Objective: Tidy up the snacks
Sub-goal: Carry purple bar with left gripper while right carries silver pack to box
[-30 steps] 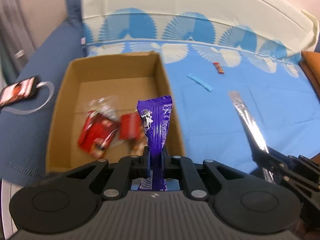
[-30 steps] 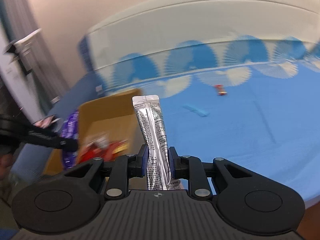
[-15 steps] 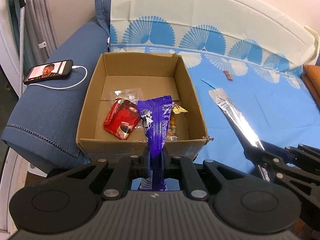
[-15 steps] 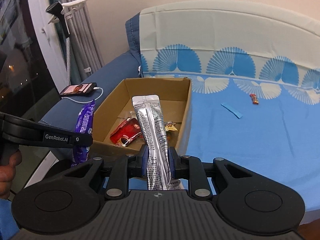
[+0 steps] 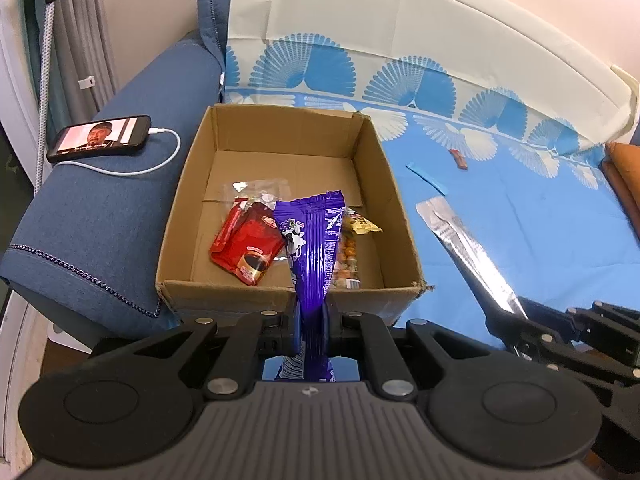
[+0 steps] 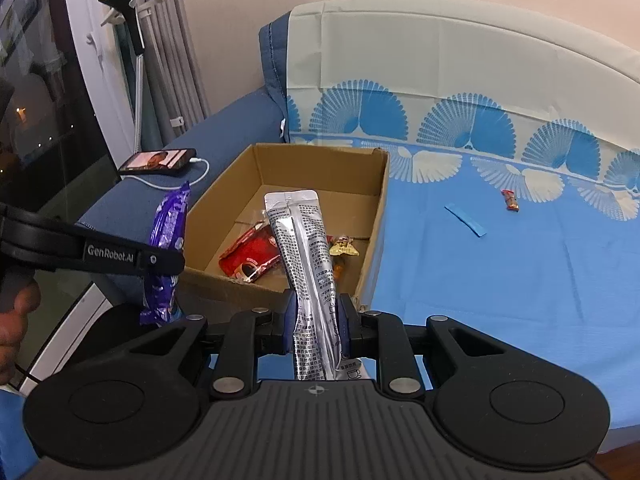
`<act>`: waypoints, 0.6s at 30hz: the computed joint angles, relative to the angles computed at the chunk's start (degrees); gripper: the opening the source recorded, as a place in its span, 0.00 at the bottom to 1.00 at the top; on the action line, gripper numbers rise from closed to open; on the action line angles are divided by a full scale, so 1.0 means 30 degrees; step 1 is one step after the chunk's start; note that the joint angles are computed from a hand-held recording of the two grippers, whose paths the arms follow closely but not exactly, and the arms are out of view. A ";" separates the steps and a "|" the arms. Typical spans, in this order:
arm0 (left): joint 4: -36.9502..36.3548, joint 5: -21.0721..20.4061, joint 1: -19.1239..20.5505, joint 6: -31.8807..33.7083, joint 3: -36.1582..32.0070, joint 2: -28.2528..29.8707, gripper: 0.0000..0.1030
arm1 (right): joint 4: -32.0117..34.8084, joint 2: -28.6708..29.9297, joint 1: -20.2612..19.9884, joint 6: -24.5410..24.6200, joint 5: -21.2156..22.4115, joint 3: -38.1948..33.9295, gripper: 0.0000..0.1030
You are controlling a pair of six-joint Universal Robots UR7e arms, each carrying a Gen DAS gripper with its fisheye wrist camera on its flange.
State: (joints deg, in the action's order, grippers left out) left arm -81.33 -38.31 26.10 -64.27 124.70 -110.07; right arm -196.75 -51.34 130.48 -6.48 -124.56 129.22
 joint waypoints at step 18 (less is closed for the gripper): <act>-0.4922 0.1377 0.3687 0.4625 -0.1225 0.1720 0.10 | 0.0592 0.1467 -0.1229 -0.0941 0.0675 -0.2517 0.23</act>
State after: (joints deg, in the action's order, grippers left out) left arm -96.10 -34.18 37.16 -50.39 121.03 -104.91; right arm -194.98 -46.94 126.79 -9.30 -122.54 121.67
